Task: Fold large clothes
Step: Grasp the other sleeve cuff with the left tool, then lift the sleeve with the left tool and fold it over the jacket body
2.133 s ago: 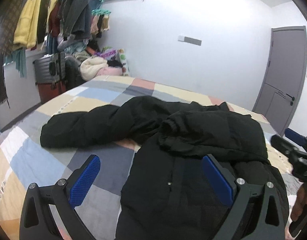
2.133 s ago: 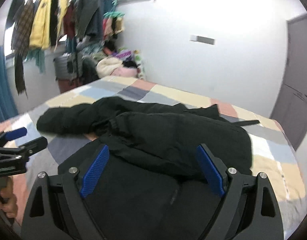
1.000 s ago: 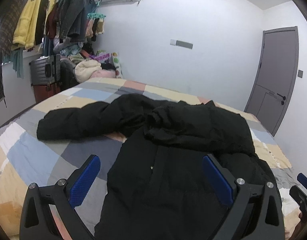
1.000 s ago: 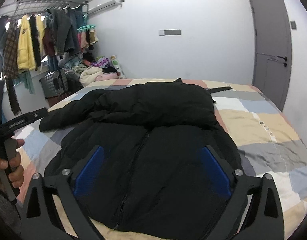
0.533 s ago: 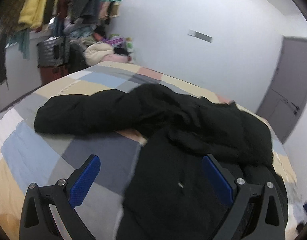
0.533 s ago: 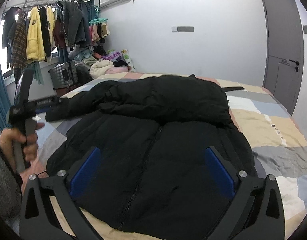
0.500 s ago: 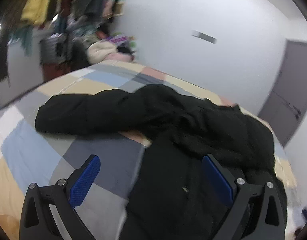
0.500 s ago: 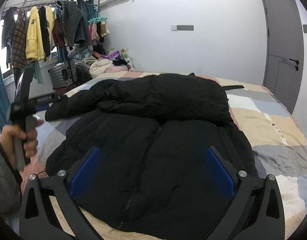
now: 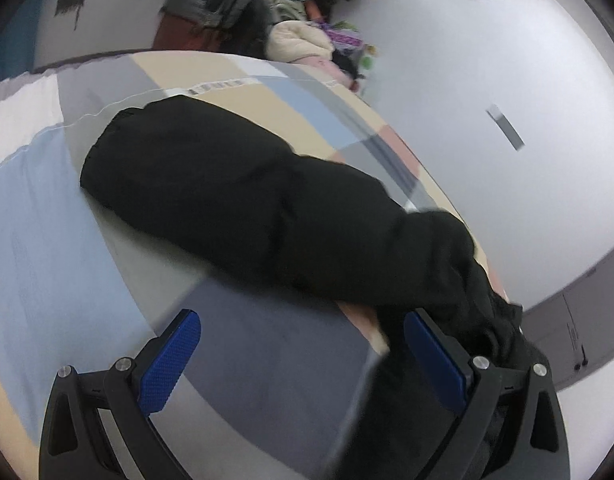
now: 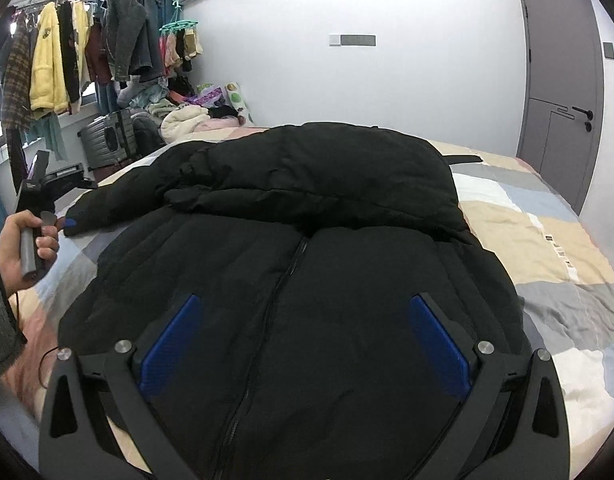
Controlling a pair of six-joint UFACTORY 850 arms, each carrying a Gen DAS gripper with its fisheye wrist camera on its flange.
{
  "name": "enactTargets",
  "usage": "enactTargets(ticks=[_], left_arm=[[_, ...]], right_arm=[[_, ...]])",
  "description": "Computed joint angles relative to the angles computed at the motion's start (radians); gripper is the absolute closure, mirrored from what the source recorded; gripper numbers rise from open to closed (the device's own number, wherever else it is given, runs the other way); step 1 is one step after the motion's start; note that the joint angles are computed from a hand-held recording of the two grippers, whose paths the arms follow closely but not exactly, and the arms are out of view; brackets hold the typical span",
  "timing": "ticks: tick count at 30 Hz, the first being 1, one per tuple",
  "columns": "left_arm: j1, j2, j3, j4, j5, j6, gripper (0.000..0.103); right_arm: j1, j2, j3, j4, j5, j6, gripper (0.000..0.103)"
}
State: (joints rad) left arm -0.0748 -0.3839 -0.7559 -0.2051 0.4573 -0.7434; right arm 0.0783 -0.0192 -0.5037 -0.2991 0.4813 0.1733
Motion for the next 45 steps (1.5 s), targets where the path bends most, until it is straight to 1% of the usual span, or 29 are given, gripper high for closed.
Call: enactTargets(ticks=[2, 3, 5, 7, 10, 12, 13, 14, 17, 19, 20, 22, 23, 25, 27, 28, 32, 36, 39, 41, 43, 45], left_arm=[[0.035, -0.029, -0.023, 0.064, -0.018, -0.030, 0.002], [0.051, -0.041, -0.028, 0.114, -0.010, -0.073, 0.003], [0.091, -0.069, -0.033, 0.231, 0.030, -0.202, 0.003], [0.126, -0.107, -0.049, 0.313, 0.065, -0.310, 0.003], [0.165, -0.158, -0.071, 0.364, 0.108, -0.394, 0.003], [0.183, -0.182, -0.081, 0.368, 0.142, -0.423, 0.003], [0.189, -0.193, -0.088, 0.358, 0.151, -0.427, 0.003], [0.192, -0.200, -0.100, 0.346, 0.142, -0.428, 0.004], [0.213, -0.227, -0.136, 0.325, 0.112, -0.443, 0.016], [0.220, -0.233, -0.163, 0.301, 0.060, -0.421, 0.036], [0.222, -0.234, -0.175, 0.275, 0.037, -0.391, 0.043], [0.213, -0.218, -0.193, 0.170, -0.020, -0.286, 0.068], [0.206, -0.205, -0.197, 0.104, -0.031, -0.219, 0.073], [0.189, -0.171, -0.210, -0.093, -0.072, -0.010, 0.085], [0.174, -0.127, -0.216, -0.289, -0.100, 0.199, 0.088], [0.165, -0.103, -0.214, -0.388, -0.097, 0.304, 0.090], [0.124, 0.004, -0.205, -0.744, -0.066, 0.723, 0.091], [0.068, 0.088, -0.217, -1.014, -0.023, 1.061, 0.092], [0.004, 0.119, -0.252, -1.204, 0.045, 1.321, 0.092], [-0.046, 0.124, -0.288, -1.323, 0.111, 1.497, 0.092], [-0.097, 0.120, -0.324, -1.387, 0.179, 1.616, 0.092], [-0.139, 0.110, -0.359, -1.425, 0.244, 1.703, 0.092]], right_arm=[[-0.001, -0.021, -0.014, 0.013, -0.003, -0.003, 0.000], [-0.007, -0.033, -0.023, -0.001, -0.007, 0.023, 0.000], [-0.015, -0.050, -0.033, 0.003, -0.005, 0.034, 0.000], [-0.014, -0.074, -0.047, 0.069, -0.008, -0.024, 0.000], [-0.020, -0.102, -0.067, 0.099, -0.022, -0.034, 0.000], [-0.026, -0.116, -0.077, 0.112, -0.024, -0.033, 0.000], [-0.031, -0.123, -0.083, 0.115, -0.025, -0.026, 0.000], [-0.036, -0.131, -0.090, 0.115, -0.027, -0.014, 0.000], [-0.048, -0.151, -0.110, 0.129, -0.031, 0.001, 0.000], [-0.053, -0.161, -0.120, 0.135, -0.037, 0.007, 0.000], [-0.054, -0.167, -0.126, 0.138, -0.039, 0.007, 0.000], [-0.054, -0.174, -0.131, 0.156, -0.043, -0.013, 0.000], [-0.050, -0.175, -0.133, 0.180, -0.046, -0.039, 0.000], [-0.041, -0.176, -0.132, 0.234, -0.037, -0.113, 0.000], [-0.041, -0.175, -0.132, 0.212, -0.031, -0.107, 0.000], [-0.045, -0.175, -0.133, 0.191, -0.031, -0.091, 0.000], [-0.059, -0.159, -0.124, 0.128, -0.032, -0.045, 0.000], [-0.079, -0.134, -0.110, 0.089, -0.024, -0.005, 0.000], [-0.093, -0.116, -0.100, 0.058, -0.021, 0.020, 0.000], [-0.102, -0.103, -0.092, 0.047, -0.016, 0.023, 0.000], [-0.117, -0.087, -0.079, 0.013, -0.003, 0.045, 0.000], [-0.133, -0.074, -0.073, -0.029, -0.004, 0.087, 0.000]])
